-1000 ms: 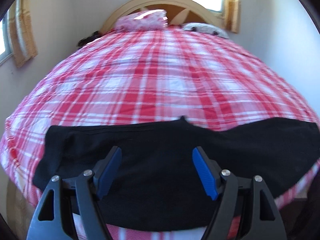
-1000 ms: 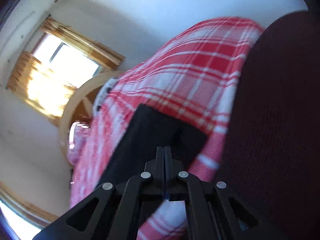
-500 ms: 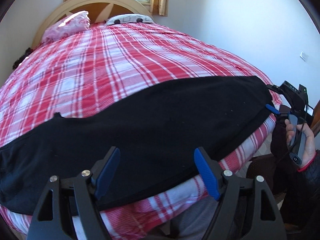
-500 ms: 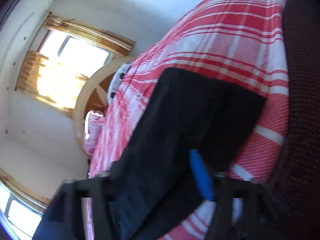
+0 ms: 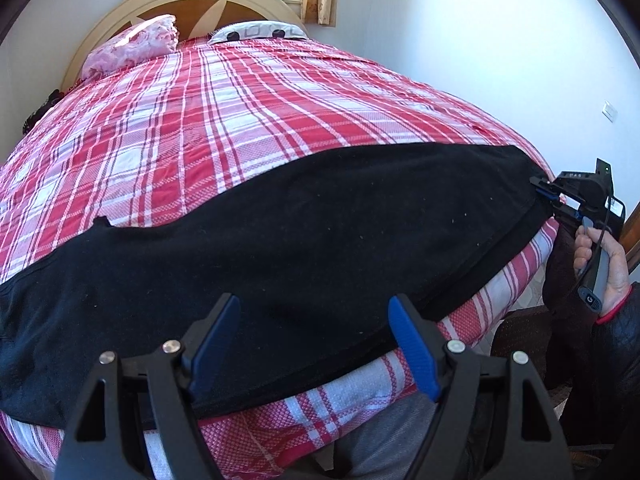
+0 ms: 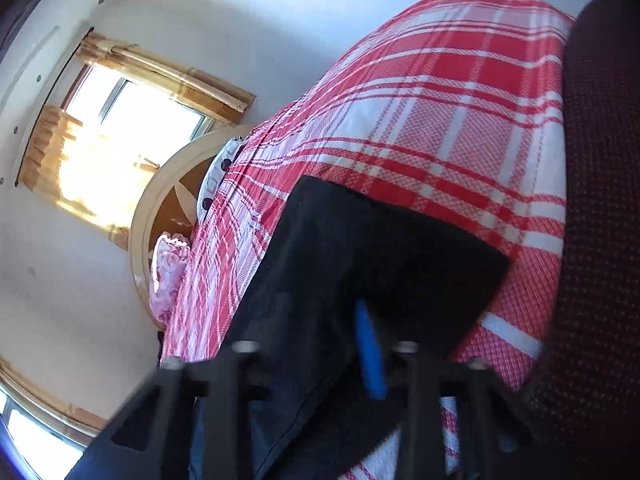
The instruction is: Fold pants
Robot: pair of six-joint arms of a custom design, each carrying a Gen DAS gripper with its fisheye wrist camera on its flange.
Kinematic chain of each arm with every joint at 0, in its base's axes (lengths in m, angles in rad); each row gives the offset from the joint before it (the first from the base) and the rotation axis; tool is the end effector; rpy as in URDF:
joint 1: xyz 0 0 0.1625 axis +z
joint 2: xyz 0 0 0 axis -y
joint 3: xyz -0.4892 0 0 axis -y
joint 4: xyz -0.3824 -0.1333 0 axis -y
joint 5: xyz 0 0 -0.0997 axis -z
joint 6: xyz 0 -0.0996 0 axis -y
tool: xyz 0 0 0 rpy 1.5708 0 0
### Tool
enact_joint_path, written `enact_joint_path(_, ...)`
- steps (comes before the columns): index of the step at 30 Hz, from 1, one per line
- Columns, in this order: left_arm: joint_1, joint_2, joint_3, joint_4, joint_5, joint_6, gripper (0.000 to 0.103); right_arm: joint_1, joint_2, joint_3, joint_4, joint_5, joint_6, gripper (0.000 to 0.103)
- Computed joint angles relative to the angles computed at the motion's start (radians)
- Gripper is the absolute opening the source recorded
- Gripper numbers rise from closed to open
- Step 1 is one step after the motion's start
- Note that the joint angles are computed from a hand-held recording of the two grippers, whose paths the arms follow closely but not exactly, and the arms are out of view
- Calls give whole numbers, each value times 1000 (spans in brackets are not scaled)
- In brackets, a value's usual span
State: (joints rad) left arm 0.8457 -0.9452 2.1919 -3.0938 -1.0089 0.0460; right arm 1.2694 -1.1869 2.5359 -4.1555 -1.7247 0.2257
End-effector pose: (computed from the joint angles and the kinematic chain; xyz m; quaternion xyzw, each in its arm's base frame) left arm -0.2101 -0.5181 0.1427 0.3225 0.8961 -0.2162 0.2149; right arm -0.0040 -0.4104 0.3048 -0.2547 -0.7730 0.5748 0.0845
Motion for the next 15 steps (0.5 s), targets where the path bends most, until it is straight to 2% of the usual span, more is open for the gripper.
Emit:
enact_joint_path(2,2,0,-2,-1,1,0,79,3,-17,-1,24,6,-21,3)
enact_joint_path(4,2,1,-5,-5,7,6,79,37,-24,10,-7,-52,-73,3)
enact_joint_path(6,0,0,-7,-9,12,13,79,50,-54,45,-42,-68,-100,3)
enact_joint_path(9,0,0,-8,-16,4,15,79,70,-95,61,-8,-145,-111,3)
enact_joint_path(11,-1,0,-6,-15,4,16,79,50,-98,67,24,-198,-109,3)
enact_joint_path(13,-2,-2,-3,-11,6,18,79,1,-90,72,57,-164,-97,2)
enact_joint_path(14,-4,-3,0,-12,10,20,79,-10,-69,73,33,-153,-114,4)
enact_joint_path(15,-5,-5,3,-16,13,24,79,7,-51,62,12,-183,-149,6)
